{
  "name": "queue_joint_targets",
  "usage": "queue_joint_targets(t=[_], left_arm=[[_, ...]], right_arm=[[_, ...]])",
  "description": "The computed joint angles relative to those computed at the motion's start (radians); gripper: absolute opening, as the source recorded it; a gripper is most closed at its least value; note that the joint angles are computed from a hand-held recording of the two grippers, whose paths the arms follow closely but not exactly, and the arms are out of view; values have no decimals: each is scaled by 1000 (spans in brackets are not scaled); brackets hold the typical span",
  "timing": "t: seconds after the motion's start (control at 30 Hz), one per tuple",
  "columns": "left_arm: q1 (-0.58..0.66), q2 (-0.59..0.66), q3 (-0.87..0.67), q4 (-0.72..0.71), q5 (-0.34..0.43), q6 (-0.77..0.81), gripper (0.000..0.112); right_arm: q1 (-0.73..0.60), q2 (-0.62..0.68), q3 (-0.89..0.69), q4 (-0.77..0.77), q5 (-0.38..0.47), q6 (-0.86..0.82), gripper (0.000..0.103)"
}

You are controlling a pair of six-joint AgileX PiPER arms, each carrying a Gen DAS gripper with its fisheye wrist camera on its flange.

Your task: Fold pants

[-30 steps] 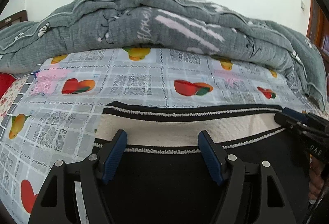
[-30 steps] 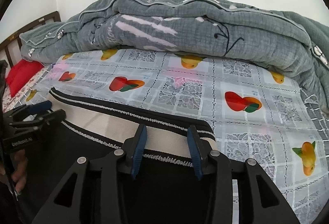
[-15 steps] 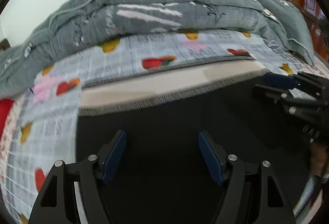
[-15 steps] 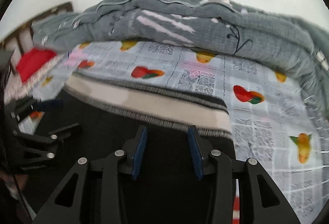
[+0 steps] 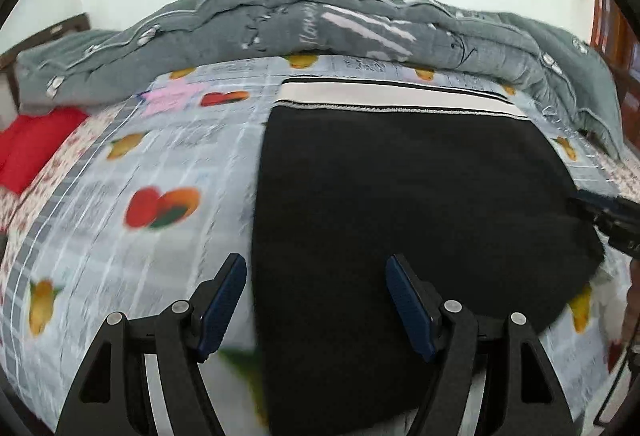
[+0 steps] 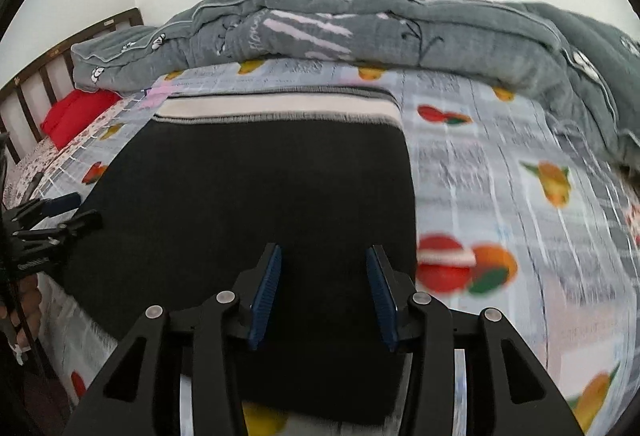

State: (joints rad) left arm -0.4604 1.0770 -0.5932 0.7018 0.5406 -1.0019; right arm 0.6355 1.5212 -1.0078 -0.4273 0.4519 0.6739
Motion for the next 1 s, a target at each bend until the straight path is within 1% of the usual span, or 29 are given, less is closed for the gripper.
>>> queue_joint_targets(t=[0.07, 0.1, 0.13, 0.2, 0.23, 0.3, 0.37, 0.4, 0.43, 0.47, 0.53, 0.57, 0.67, 0.77, 0.8, 0.87, 0.93, 0.97, 1.0], left_arm=[[-18, -66, 38, -30, 27, 26, 71], [-33, -95, 56, -33, 40, 27, 71], [-56, -123, 75, -29, 60, 21, 71], [-114, -160, 104, 22, 112, -51, 71], [-119, -182, 118, 19, 119, -60, 71], [-67, -234, 138, -81, 92, 32, 71], [-51, -277, 154, -138, 100, 90, 71], [-58, -289, 162, -143, 114, 101, 74], [-91, -295, 170, -115, 151, 72, 74], [-140, -296, 180, -65, 196, 12, 74], [-269, -282, 200, 52, 311, -146, 72], [-313, -289, 214, 80, 343, -182, 71], [-328, -336, 230, 72, 339, -160, 71], [-333, -287, 205, 98, 326, -170, 70], [-341, -256, 195, 121, 318, -191, 67], [-364, -188, 174, 184, 320, -266, 51], [-375, -169, 173, 232, 313, -341, 26], [-399, -191, 190, 273, 322, -418, 25], [-387, -234, 213, 290, 311, -461, 25]], right_arm=[[28, -34, 44, -57, 14, 73, 43], [51, -58, 73, -113, 25, 134, 43], [60, -66, 86, -130, 29, 154, 43], [83, -86, 121, -131, 48, 160, 43], [93, -97, 142, -150, 47, 186, 43], [108, -115, 173, -188, 44, 231, 43], [116, -130, 186, -204, 51, 255, 43], [116, -139, 190, -195, 55, 252, 43], [113, -148, 194, -180, 55, 244, 43], [108, -154, 197, -164, 53, 230, 43], [103, -163, 205, -153, 51, 215, 43], [103, -167, 212, -162, 48, 225, 43], [111, -185, 243, -203, 43, 283, 43], [103, -195, 251, -187, 45, 281, 43], [98, -197, 252, -173, 43, 274, 43], [88, -201, 254, -151, 38, 260, 43], [83, -201, 250, -132, 42, 244, 43], [79, -203, 250, -119, 42, 233, 43], [70, -208, 252, -91, 39, 205, 43]])
